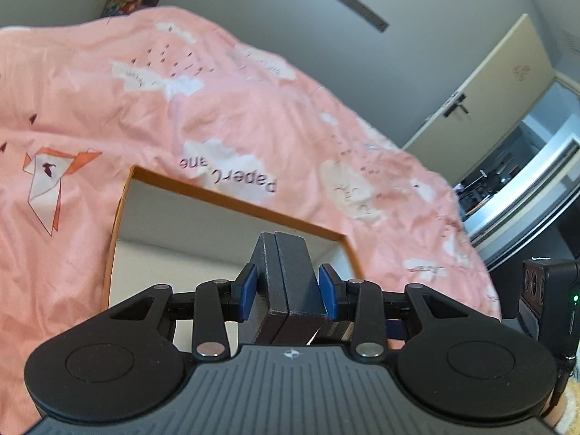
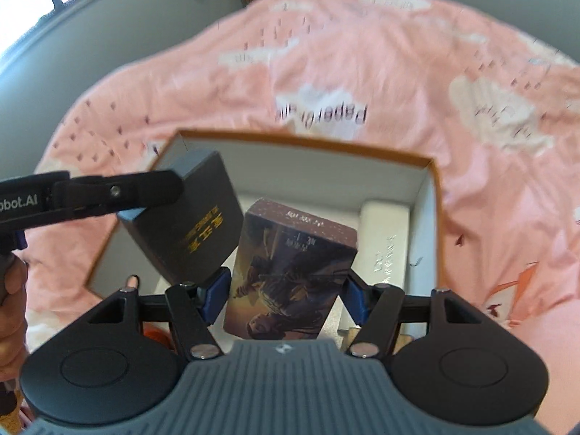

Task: Organize objects
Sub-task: 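Carry the card deck and grey case over the orange box with both grippers, then lower the card deck and grey case into the orange box and open both grippers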

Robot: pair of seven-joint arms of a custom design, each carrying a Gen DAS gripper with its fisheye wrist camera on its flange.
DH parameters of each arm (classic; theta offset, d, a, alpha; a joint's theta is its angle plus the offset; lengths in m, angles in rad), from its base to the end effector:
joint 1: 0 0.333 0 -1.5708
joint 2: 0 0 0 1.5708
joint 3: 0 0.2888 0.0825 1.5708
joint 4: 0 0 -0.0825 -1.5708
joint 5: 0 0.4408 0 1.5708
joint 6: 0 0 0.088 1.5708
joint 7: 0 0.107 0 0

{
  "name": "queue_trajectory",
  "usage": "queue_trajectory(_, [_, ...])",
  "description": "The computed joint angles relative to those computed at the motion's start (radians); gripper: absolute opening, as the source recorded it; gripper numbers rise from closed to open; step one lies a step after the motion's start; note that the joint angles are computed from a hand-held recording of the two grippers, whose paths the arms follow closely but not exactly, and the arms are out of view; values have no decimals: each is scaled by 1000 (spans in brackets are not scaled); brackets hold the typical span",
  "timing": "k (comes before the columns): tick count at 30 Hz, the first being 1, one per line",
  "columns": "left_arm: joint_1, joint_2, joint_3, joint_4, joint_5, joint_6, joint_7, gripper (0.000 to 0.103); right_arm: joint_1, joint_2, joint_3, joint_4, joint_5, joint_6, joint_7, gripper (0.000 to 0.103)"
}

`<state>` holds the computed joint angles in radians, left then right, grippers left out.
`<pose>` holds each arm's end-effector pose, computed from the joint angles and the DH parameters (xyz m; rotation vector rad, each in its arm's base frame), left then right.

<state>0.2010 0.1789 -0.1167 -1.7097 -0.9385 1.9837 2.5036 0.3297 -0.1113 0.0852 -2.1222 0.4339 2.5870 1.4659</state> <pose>0.6843 0.0112 0.4712 1.3933 -2.3110 1.2775 0.5658 0.2418 0.4725 -1.9464 1.5615 -0.0993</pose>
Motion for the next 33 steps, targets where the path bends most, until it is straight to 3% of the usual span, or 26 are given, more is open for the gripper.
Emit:
queue_trajectory(5, [-10,107,-19,109,88,-1,-67,42,-13,174,-4,172,-3,-111,7,66])
queue_trajectory(11, [5,241,-59,275,190,-73,-144,42,-21,341,2,361,-61,-248,13,66])
queue_trajectory(16, [18,331,-92,378,233,-103,-246,42,-25,431,0,462,-91,-315,33,66])
queue_trajectory(20, [19,358,-113,398,261,-91,-290,42,-7,489,-17,532,-192,-364,64,67])
queue_trajectory(30, [9,365,-129,383,312,-46,-341,42,-21,522,-8,551,-178,-344,22,66])
queue_trajectory(33, [8,374,-132,390,314,-43,-365,42,-12,485,-16,507,-206,-306,27,73])
